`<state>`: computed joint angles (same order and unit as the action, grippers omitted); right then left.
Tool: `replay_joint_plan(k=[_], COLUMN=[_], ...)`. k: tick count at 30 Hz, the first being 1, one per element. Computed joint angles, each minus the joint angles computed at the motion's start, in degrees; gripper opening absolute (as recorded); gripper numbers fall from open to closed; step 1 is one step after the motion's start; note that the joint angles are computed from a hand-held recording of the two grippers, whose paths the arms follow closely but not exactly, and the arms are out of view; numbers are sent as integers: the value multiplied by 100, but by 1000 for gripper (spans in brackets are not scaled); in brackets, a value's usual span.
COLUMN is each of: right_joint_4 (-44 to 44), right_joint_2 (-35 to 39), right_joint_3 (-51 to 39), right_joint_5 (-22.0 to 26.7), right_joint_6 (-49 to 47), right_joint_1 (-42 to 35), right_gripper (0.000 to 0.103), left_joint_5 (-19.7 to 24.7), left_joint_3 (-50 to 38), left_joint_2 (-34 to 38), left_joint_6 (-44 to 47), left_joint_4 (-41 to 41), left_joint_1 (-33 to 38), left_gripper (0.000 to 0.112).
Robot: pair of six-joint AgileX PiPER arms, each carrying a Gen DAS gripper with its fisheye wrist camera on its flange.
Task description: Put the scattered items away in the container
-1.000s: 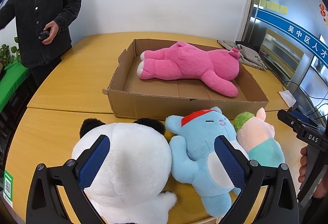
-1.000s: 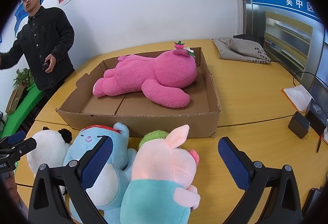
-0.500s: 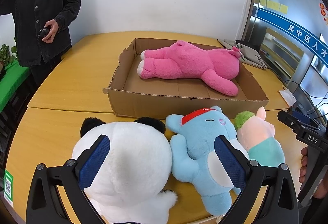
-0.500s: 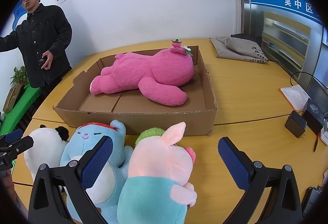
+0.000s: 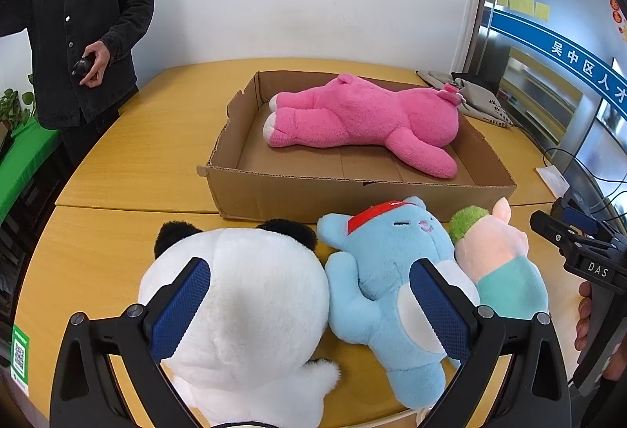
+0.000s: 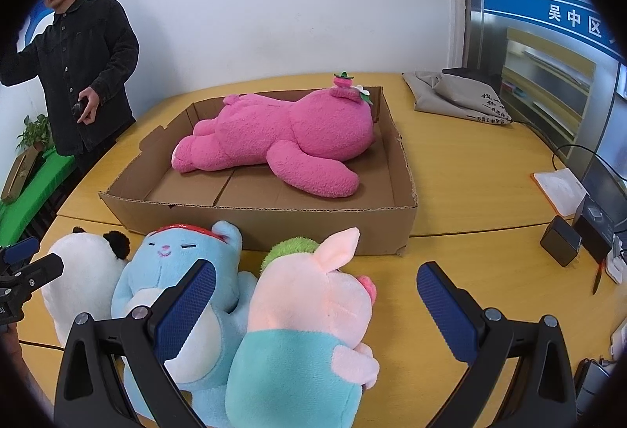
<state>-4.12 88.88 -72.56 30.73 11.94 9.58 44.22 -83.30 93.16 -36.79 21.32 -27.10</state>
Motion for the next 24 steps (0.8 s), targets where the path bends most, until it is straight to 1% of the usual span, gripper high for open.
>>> replay_joint_plan(k=[15, 24], right_joint_4=[-89, -75], right_joint_2=[26, 2], right_joint_3=[-61, -65], right_joint_5=[8, 37], right_joint_6=[56, 48], right_joint_1=[-8, -7], right_gripper=[103, 103], left_joint_5=[52, -13], left_joint_3=[-16, 72], left_joint_2=[-10, -81], left_joint_6=[14, 70], left_joint_4=[25, -68], left_joint_1=[-9, 60], left_gripper=[103, 103])
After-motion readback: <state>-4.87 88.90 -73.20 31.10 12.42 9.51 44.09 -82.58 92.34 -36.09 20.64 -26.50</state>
